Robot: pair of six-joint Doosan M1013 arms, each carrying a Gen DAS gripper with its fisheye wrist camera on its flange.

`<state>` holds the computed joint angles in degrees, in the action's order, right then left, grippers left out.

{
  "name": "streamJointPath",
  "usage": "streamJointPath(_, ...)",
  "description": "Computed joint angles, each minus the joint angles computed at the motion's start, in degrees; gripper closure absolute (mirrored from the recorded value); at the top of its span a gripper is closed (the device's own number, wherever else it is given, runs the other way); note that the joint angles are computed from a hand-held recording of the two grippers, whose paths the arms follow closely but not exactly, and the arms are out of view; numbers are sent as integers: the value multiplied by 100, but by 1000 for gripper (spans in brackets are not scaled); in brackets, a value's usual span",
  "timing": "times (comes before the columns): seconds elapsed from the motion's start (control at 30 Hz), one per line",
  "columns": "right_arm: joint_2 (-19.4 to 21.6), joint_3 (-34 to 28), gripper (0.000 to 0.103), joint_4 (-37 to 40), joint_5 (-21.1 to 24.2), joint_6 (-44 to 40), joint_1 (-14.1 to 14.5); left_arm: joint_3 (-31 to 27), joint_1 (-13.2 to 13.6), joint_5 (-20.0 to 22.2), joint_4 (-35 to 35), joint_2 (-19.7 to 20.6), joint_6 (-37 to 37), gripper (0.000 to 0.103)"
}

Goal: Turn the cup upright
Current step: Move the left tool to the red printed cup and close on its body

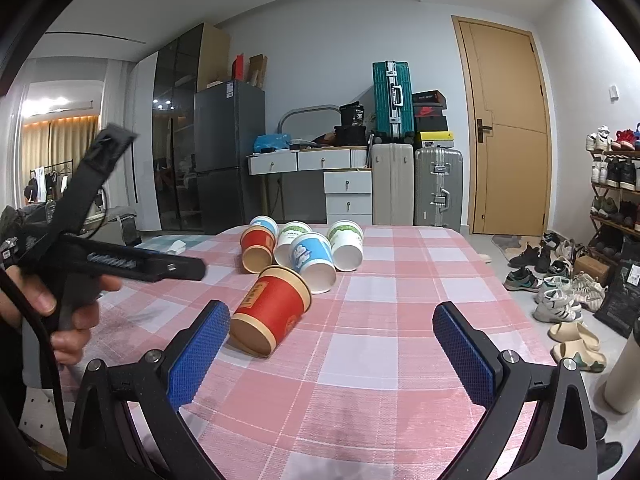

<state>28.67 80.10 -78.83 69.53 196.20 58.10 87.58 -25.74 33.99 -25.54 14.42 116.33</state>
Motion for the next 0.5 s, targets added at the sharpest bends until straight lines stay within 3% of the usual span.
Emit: streamJointPath(0.5, -13, 41, 0, 130, -69, 11, -35, -1053, -386, 1072, 970, 845, -1130, 1)
